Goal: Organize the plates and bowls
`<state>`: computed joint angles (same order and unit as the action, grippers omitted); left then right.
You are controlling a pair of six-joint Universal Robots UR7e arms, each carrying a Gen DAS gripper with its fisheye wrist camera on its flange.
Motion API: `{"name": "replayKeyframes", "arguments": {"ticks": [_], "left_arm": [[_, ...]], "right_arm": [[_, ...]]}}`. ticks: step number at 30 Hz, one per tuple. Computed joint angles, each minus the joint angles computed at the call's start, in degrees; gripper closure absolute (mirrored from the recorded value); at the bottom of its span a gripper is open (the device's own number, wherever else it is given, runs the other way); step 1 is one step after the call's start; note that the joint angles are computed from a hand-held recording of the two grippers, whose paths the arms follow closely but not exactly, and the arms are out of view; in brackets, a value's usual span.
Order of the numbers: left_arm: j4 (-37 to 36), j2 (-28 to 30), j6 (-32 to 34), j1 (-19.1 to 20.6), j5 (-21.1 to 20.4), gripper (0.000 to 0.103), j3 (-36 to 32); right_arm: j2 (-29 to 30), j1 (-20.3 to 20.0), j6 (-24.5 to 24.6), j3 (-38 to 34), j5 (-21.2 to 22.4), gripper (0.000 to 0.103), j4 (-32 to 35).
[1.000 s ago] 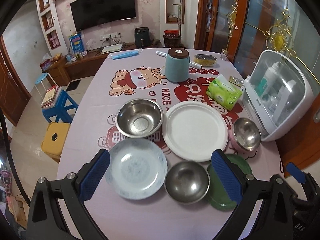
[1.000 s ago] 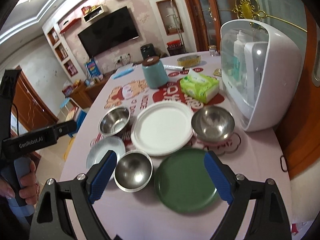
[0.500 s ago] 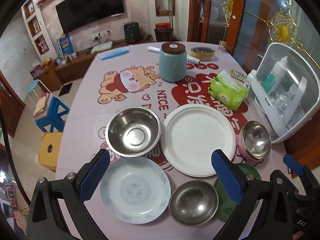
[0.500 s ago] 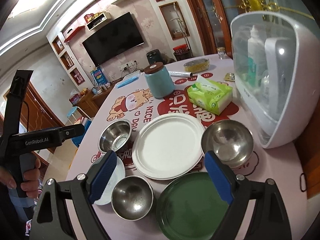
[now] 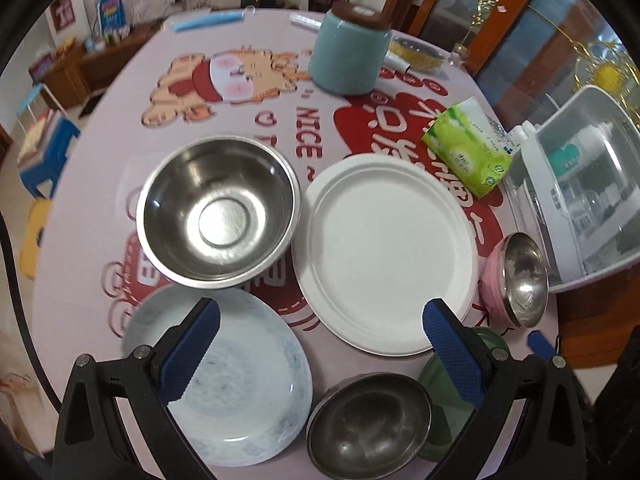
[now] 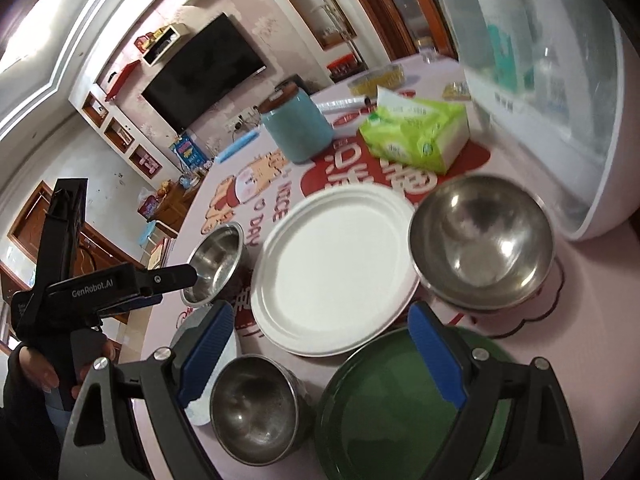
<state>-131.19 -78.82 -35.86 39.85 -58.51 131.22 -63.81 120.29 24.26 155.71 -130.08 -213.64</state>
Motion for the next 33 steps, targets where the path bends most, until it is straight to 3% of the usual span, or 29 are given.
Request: {"name": "replayKeyframes", "arguments": {"ticks": [6, 9, 12, 21, 29, 33], "left_arm": [[-5.8, 2.57, 2.41, 3.61, -3.24, 0.002, 0.91], [-7.67, 4.19, 3.52, 5.02, -3.98, 0.012, 0.94], [-9.62, 6.02, 4.58, 6.27, -4.38, 0.014, 1.0], [-13.46, 9.3, 6.17, 9.54, -6.21, 0.055, 0.92], [-15.66, 10.91, 8.45, 9.58, -5.12, 0.059, 1.01], [-15.49, 11.73, 8.3, 9.78, -4.5, 0.06, 0.58]], "right_arm": [[4.9, -4.83, -2.48, 0.18, 2.58, 0.017, -6.02], [6.92, -6.37, -3.26, 0.14, 2.8, 0.022, -8.23], [8.63, -7.21, -3.62, 0.07, 2.13, 0.026, -9.7], [12.94, -9.65, -3.51, 0.08, 0.07, 0.044, -14.28], [14.83, -8.37, -1.17, -0.61, -4.68, 0.053, -14.75], [14.95, -9.38, -2.11, -0.69, -4.75, 0.054, -15.24]]}}
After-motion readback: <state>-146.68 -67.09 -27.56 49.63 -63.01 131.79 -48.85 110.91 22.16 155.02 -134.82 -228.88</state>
